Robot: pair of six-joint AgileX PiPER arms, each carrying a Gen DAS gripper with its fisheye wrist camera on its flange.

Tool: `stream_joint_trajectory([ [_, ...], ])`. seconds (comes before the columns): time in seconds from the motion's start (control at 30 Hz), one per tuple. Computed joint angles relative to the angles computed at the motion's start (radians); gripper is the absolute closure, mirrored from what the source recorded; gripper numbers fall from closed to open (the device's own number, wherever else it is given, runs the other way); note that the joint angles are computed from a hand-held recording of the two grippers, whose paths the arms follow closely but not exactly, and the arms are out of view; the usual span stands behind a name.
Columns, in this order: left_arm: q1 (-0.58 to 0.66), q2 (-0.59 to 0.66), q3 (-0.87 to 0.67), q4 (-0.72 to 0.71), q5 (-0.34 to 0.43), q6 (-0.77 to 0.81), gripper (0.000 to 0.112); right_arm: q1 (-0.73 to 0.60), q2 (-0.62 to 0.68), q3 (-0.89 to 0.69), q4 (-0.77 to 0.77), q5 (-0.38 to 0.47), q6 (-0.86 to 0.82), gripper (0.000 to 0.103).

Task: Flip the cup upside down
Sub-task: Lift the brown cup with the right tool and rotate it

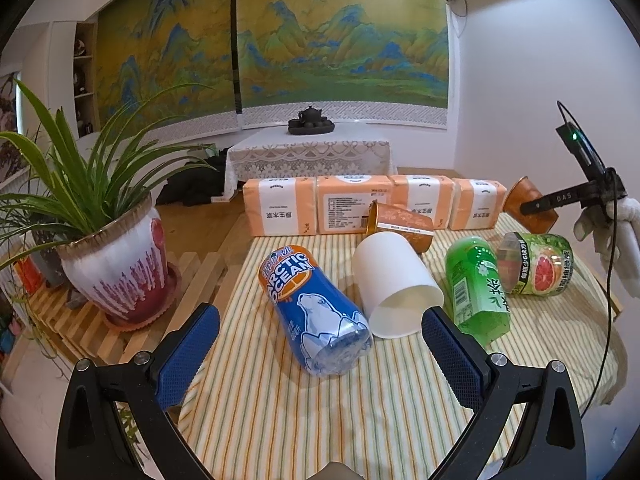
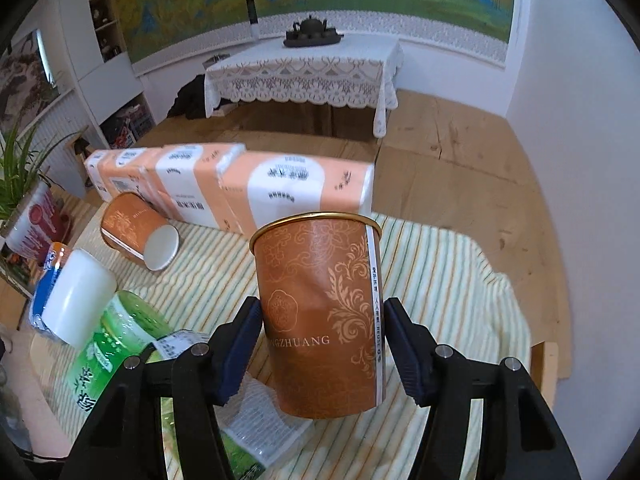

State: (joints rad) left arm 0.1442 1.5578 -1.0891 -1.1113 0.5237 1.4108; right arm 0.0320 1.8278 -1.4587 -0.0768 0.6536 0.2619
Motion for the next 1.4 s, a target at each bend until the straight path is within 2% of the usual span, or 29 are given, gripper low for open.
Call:
stream_joint_trajectory([
  [0.27, 0.047, -0.042, 0.032, -0.019, 0.043, 0.031, 0.010, 0.043, -0.084, 0.027, -0.079, 0.023, 0.069, 0.045],
  [0.43, 0.081, -0.063, 0.044, -0.031, 0.080, 0.056, 0.010, 0.098, -0.179, 0.079, -0.118, 0.029, 0.112, 0.045],
  [0.6, 0.120, -0.089, 0.061, -0.035, 0.131, 0.099, 0.010, 0.217, -0.288, 0.168, -0.171, 0.030, 0.163, 0.045],
  [0.77, 0.159, -0.109, 0.083, -0.032, 0.174, 0.155, 0.010, 0.392, -0.329, 0.250, -0.258, 0.030, 0.268, 0.045],
  [0.9, 0.172, -0.118, 0.107, -0.020, 0.180, 0.164, 0.010, 0.534, -0.288, 0.265, -0.321, 0.028, 0.325, 0.045],
  [1.07, 0.205, -0.113, 0.119, -0.021, 0.207, 0.161, 0.010, 0.640, -0.190, 0.232, -0.355, -0.012, 0.359, 0.045],
  [1.4, 0.265, -0.104, 0.127, -0.038, 0.228, 0.199, 0.010, 0.693, 0.033, 0.081, -0.371, -0.001, 0.333, 0.044],
])
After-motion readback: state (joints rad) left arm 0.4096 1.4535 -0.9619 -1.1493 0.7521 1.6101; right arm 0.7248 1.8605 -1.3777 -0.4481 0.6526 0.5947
